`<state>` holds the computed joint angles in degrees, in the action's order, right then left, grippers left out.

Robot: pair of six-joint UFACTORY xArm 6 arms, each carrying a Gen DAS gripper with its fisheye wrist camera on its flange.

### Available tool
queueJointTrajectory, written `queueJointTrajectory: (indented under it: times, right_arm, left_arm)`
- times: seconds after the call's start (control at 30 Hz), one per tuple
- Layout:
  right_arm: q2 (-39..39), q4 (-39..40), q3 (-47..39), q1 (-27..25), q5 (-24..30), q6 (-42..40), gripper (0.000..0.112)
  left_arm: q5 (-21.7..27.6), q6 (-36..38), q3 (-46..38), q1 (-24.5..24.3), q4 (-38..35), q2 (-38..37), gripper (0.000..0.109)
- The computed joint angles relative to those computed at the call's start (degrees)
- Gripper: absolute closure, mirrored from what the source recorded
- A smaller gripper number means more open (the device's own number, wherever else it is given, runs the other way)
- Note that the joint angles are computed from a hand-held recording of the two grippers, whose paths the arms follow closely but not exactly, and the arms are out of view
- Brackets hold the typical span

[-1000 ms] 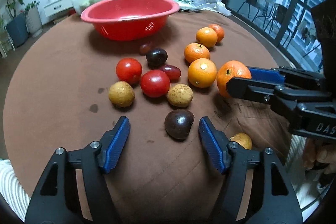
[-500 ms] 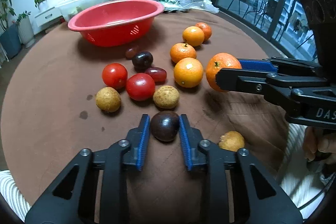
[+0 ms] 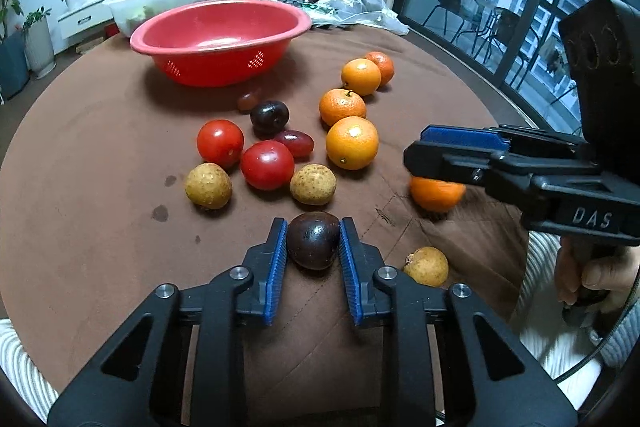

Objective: Organize fruits
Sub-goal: 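Carry the mandarin in the right tool while the left tool carries the plum toward the red bowl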

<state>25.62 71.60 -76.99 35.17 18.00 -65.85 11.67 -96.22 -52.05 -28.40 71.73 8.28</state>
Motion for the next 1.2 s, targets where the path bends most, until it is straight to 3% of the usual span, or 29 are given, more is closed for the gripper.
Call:
queueJointTrajectory:
  times: [0.2,0.37,0.43,0.53,0.7,0.93,1.03,1.2]
  right_arm:
    - [-0.21,-10.54,2.53,2.74,-7.59,5.15,0.069]
    - [-1.10,-7.50,3.41,2.95,-9.24,2.08,0.067]
    - [-1.56,-6.40,3.69,2.87,-9.78,1.49,0.059]
    - [-2.41,-13.05,5.89,2.94,-12.57,8.05,0.055]
    - [-2.79,-22.49,8.09,1.77,-12.21,18.32,0.055]
    - [-1.98,-27.94,7.80,1.11,-11.29,23.76,0.061]
    - [-2.03,-27.63,7.76,0.79,-11.09,24.58,0.070]
    - [-2.15,-23.34,6.61,-0.18,-7.69,22.08,0.071]
  left_arm:
    - [0.84,0.45,0.05,-0.57,0.16,-0.11,0.085]
    - [0.46,-0.74,0.04,-0.38,1.50,-0.20,0.085]
    - [0.31,-1.02,0.05,-0.35,1.86,-0.21,0.085]
    - [0.21,-1.16,0.12,-0.29,2.08,-0.26,0.085]
    - [-0.08,-2.35,-0.10,-0.17,3.53,-0.19,0.085]
    - [-0.30,-1.89,0.05,0.00,3.29,-0.30,0.085]
    - [-0.52,-2.35,0.15,0.17,3.66,-0.43,0.085]
    - [-0.70,-2.10,0.45,0.38,3.43,-0.88,0.085]
